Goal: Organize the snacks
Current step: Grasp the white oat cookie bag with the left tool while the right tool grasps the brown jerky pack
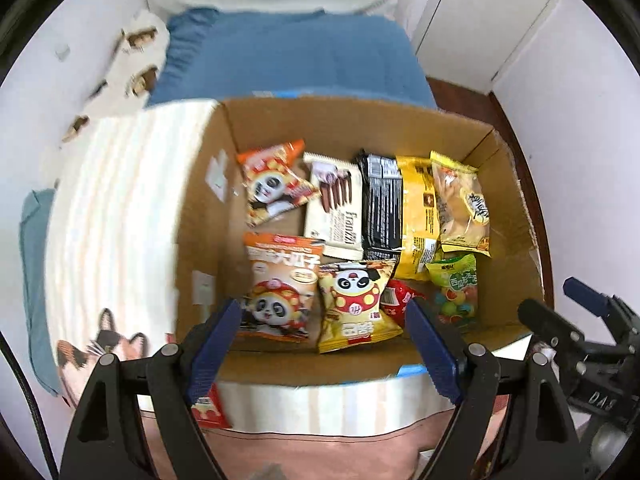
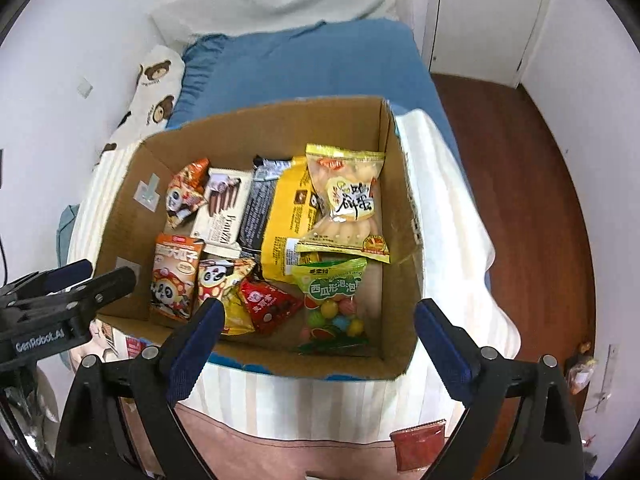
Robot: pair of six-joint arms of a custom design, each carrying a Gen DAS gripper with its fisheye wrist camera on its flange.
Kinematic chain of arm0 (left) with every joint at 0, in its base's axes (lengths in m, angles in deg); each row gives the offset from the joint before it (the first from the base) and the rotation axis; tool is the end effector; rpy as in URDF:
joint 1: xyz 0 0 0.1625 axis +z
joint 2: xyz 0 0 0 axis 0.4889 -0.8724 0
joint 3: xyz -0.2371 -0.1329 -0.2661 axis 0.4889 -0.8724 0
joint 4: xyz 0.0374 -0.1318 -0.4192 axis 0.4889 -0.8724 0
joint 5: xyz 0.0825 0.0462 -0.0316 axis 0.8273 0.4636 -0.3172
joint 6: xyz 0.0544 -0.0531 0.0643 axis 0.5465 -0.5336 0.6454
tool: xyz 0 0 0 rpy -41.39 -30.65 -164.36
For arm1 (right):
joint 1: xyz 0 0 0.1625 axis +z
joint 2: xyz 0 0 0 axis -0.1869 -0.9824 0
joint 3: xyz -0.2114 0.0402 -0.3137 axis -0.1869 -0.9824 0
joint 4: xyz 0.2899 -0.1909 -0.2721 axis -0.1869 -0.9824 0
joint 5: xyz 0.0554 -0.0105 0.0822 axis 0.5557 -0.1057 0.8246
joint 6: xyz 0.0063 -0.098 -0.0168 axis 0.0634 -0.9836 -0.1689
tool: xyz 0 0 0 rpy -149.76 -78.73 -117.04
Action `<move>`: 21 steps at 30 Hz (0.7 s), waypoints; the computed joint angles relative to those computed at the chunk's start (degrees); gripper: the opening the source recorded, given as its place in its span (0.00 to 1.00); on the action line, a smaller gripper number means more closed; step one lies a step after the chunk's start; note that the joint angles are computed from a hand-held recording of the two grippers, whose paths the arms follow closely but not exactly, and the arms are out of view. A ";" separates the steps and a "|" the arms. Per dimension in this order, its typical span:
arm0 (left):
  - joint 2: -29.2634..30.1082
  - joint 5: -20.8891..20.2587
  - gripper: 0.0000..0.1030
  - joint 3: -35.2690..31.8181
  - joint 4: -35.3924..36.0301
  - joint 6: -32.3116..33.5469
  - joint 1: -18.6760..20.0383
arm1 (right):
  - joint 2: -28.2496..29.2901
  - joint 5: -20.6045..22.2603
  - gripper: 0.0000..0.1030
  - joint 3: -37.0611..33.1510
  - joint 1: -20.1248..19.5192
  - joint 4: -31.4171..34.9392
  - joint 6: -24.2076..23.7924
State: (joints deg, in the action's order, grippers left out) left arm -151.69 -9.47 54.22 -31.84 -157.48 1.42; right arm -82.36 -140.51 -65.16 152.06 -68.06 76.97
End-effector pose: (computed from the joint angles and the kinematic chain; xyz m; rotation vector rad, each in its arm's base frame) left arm -0.1940 -0.3408 0.4918 -0.2945 2.3542 -0.5558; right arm 0.6901 -0.4521 0.2791 0.6706 -2.3880 0.1190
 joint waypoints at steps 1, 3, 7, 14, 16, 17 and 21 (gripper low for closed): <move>-0.27 0.47 0.82 -0.49 2.22 -1.85 -1.64 | -0.42 -0.53 0.95 0.75 0.31 -0.95 -0.35; -0.82 1.03 0.82 -0.94 4.58 -4.61 -4.35 | -1.11 -2.45 0.95 1.45 1.56 -2.52 -1.32; -1.21 1.08 0.82 -2.17 8.86 -9.08 -9.47 | -2.20 -2.15 0.95 1.54 3.37 -4.30 -1.93; -1.11 -1.25 0.82 -1.19 10.56 -11.56 -16.58 | -8.76 1.15 0.95 8.45 5.30 -7.82 -1.10; -1.23 -2.95 0.82 0.67 9.02 -10.91 -17.61 | -12.53 1.34 0.95 13.54 5.44 -8.15 0.04; -1.51 -4.26 0.82 2.10 7.50 -10.06 -17.93 | -14.34 1.66 0.95 15.98 5.37 -8.25 0.75; -3.29 -11.19 0.82 9.96 -2.68 -4.48 -17.19 | -22.81 2.84 0.95 27.27 4.06 -8.40 4.45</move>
State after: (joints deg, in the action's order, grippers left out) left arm -154.98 -20.66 64.18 -34.51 -161.95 -15.78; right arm -105.18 -137.67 -37.89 156.12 -76.46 81.41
